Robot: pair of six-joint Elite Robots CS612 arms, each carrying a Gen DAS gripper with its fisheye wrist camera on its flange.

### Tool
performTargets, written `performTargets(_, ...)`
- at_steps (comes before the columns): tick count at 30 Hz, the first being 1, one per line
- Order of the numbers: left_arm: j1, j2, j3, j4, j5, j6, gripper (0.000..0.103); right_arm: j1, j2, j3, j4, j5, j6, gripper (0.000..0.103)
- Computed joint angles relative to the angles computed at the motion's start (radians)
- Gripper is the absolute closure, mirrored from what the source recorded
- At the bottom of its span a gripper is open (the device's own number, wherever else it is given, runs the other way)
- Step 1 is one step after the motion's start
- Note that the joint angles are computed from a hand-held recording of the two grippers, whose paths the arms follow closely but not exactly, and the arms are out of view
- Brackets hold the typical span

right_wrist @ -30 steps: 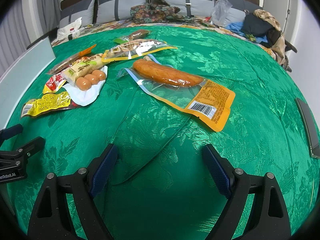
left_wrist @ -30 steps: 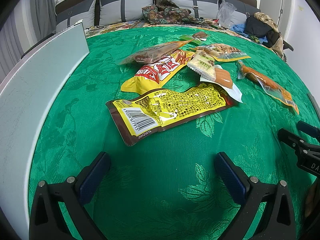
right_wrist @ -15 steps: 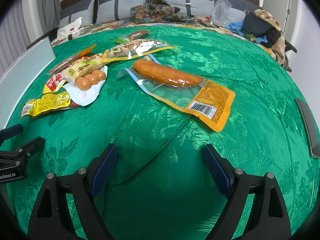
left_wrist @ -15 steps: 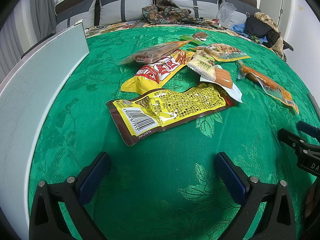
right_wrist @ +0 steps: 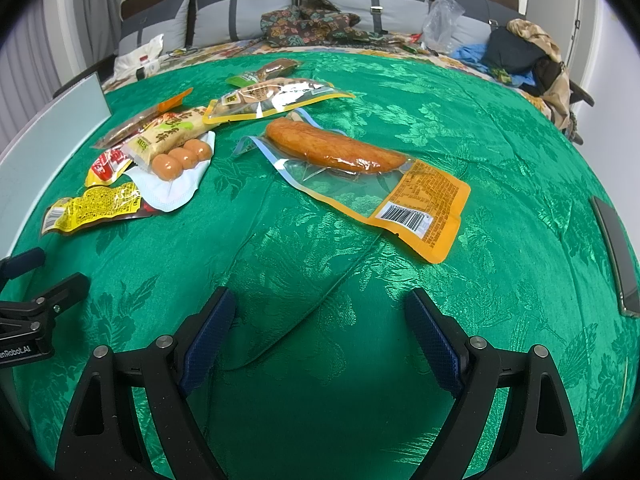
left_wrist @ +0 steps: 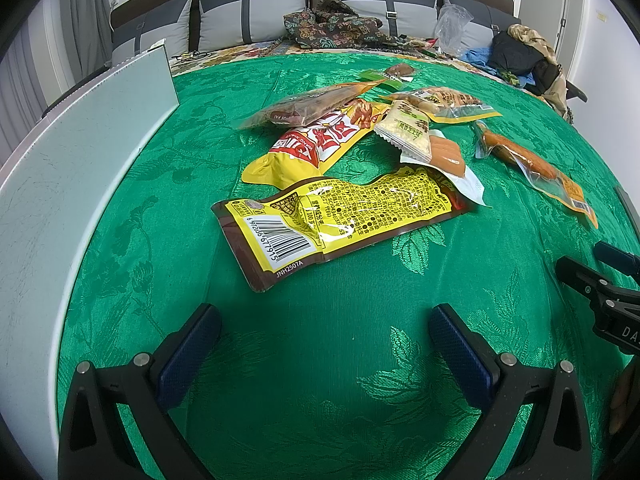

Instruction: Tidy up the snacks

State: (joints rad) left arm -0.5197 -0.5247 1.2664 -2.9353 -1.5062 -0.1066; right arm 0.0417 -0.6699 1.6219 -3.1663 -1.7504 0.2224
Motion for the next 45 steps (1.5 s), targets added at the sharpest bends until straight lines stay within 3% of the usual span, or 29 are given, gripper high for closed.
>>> performTargets(35,-0.002,0.001,-0.004,0.005,0.010,-0.016,0.000,-0.001,0.001,-0.002,0.001,-0.002,-0.001,0.013)
performTargets(38,0.007,-0.018,0.010,0.060,-0.036,0.044,0.000,-0.001,0.001,-0.001,0.001,-0.001,-0.001,0.013)
performTargets(41,0.024,-0.043,-0.012,0.239,-0.099,0.085,0.000,-0.001,0.000,-0.001,0.001,-0.002,-0.001,0.013)
performTargets(42,0.036,-0.046,-0.030,0.280,-0.149,0.092,0.001,-0.001,0.000,-0.001,0.001,-0.002,-0.001,0.013)
performTargets(45,0.070,-0.037,-0.104,0.279,-0.262,0.098,0.000,-0.001,0.000,-0.001,0.001,-0.002,-0.001,0.013)
